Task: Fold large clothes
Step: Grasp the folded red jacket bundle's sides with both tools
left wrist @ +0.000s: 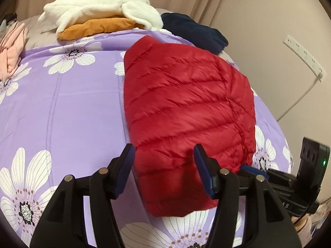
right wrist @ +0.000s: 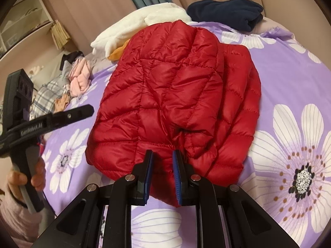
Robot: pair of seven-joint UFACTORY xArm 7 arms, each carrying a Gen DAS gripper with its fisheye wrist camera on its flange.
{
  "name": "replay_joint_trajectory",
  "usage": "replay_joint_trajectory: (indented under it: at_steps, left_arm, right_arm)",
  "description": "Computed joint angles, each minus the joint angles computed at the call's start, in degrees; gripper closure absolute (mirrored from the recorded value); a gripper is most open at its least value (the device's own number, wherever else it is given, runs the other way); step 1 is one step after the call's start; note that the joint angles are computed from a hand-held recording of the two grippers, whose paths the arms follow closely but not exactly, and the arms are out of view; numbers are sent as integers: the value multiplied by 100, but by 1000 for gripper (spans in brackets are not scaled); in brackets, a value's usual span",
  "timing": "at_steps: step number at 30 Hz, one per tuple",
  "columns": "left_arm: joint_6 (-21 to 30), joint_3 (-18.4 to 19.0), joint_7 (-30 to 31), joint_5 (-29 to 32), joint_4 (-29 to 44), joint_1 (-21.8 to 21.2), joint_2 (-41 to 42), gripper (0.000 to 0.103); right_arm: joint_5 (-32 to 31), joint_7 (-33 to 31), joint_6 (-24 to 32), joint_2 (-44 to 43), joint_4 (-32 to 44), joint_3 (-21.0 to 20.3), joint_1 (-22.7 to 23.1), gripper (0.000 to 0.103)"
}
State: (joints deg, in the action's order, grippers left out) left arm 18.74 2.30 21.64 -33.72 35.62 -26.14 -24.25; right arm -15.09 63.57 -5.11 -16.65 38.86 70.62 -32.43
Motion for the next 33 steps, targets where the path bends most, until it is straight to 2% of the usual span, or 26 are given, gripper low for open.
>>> replay_joint_trajectory:
  at_steps: [4,10,13,16,18,19,21,23,25,26,28,31,33]
  left_arm:
    - [92,160,216,-280,202,-97,214,36]
    - [140,27,365,-448,391,29,479,35]
    - [258,102,599,-766,552,23,675,32]
    - [601,163,838,-1245,852,108,1016,25]
    - [680,56,829,-1329,958,248,1172,23]
    - [689,-14,840,-1354,972,311,1196,23]
    - [659,-171,872,-1373,984,438,1229,22]
    - [662,-283,899,-1398,997,528,1245,20]
    - [664,-357,907,-1386,1005,593,1259,19]
    - [676,-371,925,-1404,1014,614,1272,18]
    - [712,-386,970,-1456,1033,653,1299,18]
    - [732,-426,1009,-1486,1053,698,1335,16]
    - [744,-453,1009,-1485,1070,721,1362,16]
  right_arm:
    - [5,-13,-21,47,-6,-49,41,87]
    - [43,-63,-89,138,-26,-121,111,86]
    - [85,-123,-161,214,-52,-216,196,85]
    - [231,-263,-530,398,-170,-455,412,72]
    - [472,-244,-1181,421,-392,-593,534,52]
    - [618,-223,-1498,385,-511,-639,569,47]
    - [918,-217,-1980,320,-698,-700,617,31]
    - [1187,-259,-2275,350,-802,-764,652,23]
    - [1504,-279,-2259,423,-835,-824,670,17]
    - [1710,-343,-2176,446,-814,-749,613,13]
    - [2085,-557,-2189,673,-760,-519,399,12]
    - [2744,-1219,-2670,1525,-648,-183,168,10]
    - [2943,-1569,-3075,2195,-519,-377,403,7]
